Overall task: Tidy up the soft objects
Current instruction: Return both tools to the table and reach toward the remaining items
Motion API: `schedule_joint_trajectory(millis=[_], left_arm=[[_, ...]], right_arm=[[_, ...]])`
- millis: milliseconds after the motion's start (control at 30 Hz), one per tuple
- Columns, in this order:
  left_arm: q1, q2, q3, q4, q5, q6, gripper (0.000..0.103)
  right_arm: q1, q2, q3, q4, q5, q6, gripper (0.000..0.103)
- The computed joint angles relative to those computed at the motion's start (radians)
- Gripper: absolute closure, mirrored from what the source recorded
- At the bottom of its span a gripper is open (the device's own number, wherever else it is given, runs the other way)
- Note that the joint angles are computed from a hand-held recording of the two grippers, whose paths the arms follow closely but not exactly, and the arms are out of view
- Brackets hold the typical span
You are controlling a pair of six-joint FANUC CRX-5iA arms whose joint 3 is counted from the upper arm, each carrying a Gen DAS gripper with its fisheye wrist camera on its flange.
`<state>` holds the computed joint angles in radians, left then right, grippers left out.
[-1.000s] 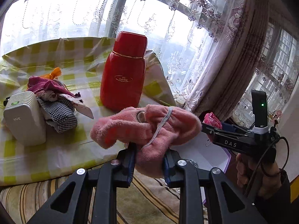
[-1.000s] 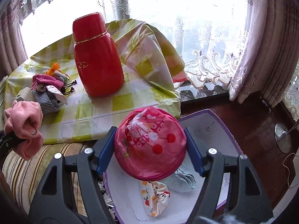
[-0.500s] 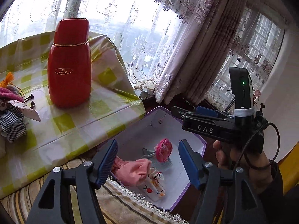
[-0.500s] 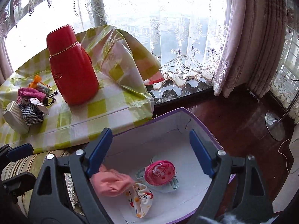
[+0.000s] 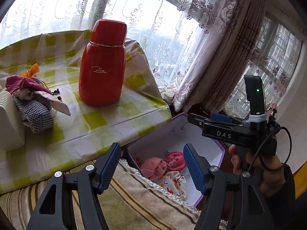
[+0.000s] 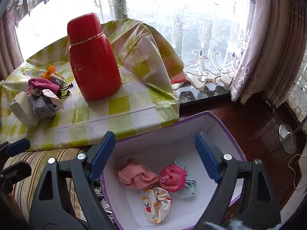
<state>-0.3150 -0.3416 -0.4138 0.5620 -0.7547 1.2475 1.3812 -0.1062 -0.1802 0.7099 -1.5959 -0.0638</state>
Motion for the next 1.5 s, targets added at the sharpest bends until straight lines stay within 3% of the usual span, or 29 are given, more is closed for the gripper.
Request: schedule_joint_trajectory(millis=[300, 600, 833, 1000, 1167, 1367, 1500], left_arm=[[0.243, -0.165, -0.105, -0.024, -0.076, 0.058, 0.034], [0.553, -0.288, -0.158, -0.017, -0.143, 0.022, 0.034], [0.739, -0.286, -0.141, -0.003, -0.131, -0.037, 0.034], [0.806, -0.228, -0.102, -0.001, -0.078, -0.067, 0.034], [0.813, -0.135, -0.044, -0.03, -0.021, -0.066, 0.034], [0.796, 0.031, 0.088, -0.142, 0.007, 0.026, 0.034], [0.778, 0.169, 0.192, -0.195, -0.016, 0.054, 0.034]], right_arm=[[-0.042, 0.11, 0.113, 0.008, 0.134, 0.157, 0.017], [-0.113, 0.227, 0.262, -0.038, 0.351, 0.335, 0.017], [-0.17, 0.329, 0.39, -0.113, 0.451, 0.451, 0.016], [-0.211, 0.391, 0.468, -0.158, 0.49, 0.505, 0.016], [-0.253, 0.453, 0.557, -0.221, 0.507, 0.567, 0.016], [-0.297, 0.532, 0.68, -0.282, 0.51, 0.639, 0.016], [-0.328, 0.614, 0.821, -0.337, 0.474, 0.741, 0.016]])
